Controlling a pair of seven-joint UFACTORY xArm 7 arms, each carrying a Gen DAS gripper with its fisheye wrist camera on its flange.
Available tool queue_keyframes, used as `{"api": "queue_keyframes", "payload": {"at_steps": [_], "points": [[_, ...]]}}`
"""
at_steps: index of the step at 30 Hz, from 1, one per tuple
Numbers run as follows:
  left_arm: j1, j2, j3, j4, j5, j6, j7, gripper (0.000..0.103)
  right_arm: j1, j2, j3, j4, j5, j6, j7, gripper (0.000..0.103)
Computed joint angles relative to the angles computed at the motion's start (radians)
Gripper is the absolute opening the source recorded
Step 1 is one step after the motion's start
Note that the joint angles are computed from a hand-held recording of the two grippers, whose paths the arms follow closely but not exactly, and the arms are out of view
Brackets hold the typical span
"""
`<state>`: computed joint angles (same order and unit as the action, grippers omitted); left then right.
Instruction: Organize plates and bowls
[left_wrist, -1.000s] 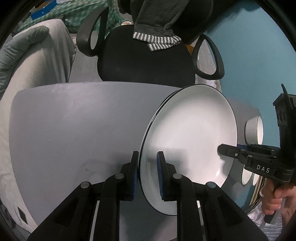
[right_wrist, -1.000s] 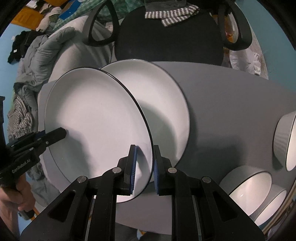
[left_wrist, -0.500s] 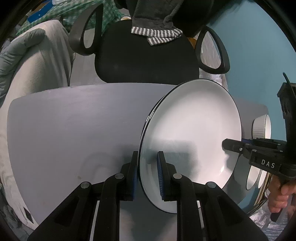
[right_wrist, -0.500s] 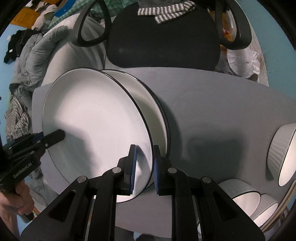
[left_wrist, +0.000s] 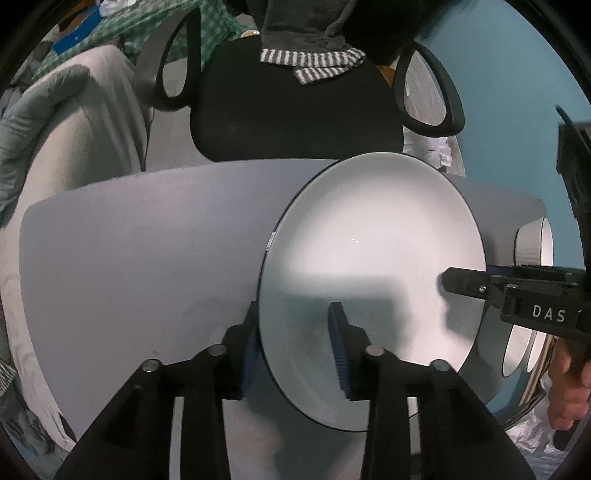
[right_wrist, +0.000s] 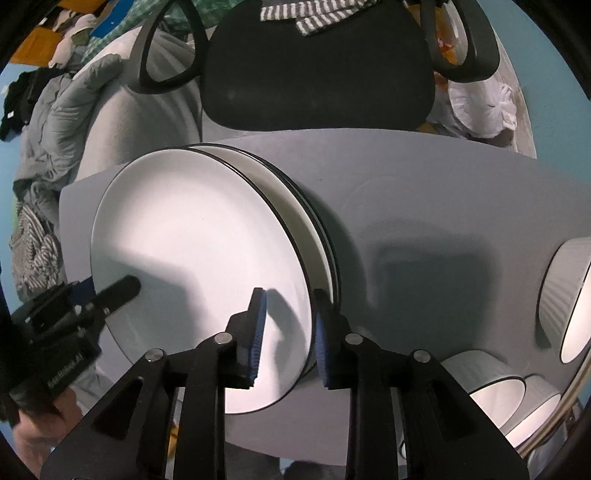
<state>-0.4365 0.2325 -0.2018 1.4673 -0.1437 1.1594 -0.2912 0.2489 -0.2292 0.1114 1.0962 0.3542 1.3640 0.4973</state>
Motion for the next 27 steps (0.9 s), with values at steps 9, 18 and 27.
{"api": "queue_keyframes", "payload": {"at_steps": [9, 18, 27], "points": [[-0.001, -0.018, 0.0, -0.015, -0.006, -0.025, -0.019, 0.051, 0.001, 0.017, 0.005, 0.042, -0.005, 0.032, 0.044, 0.047], [0.008, -0.054, -0.002, -0.028, -0.028, -0.03, -0.022, 0.052, 0.018, 0.015, 0.039, 0.107, -0.138, 0.055, 0.103, 0.06], [0.003, -0.14, -0.004, -0.035, 0.016, -0.054, -0.015, 0.07, 0.025, -0.017, 0.061, 0.174, -0.243, 0.065, 0.168, 0.07]]}}
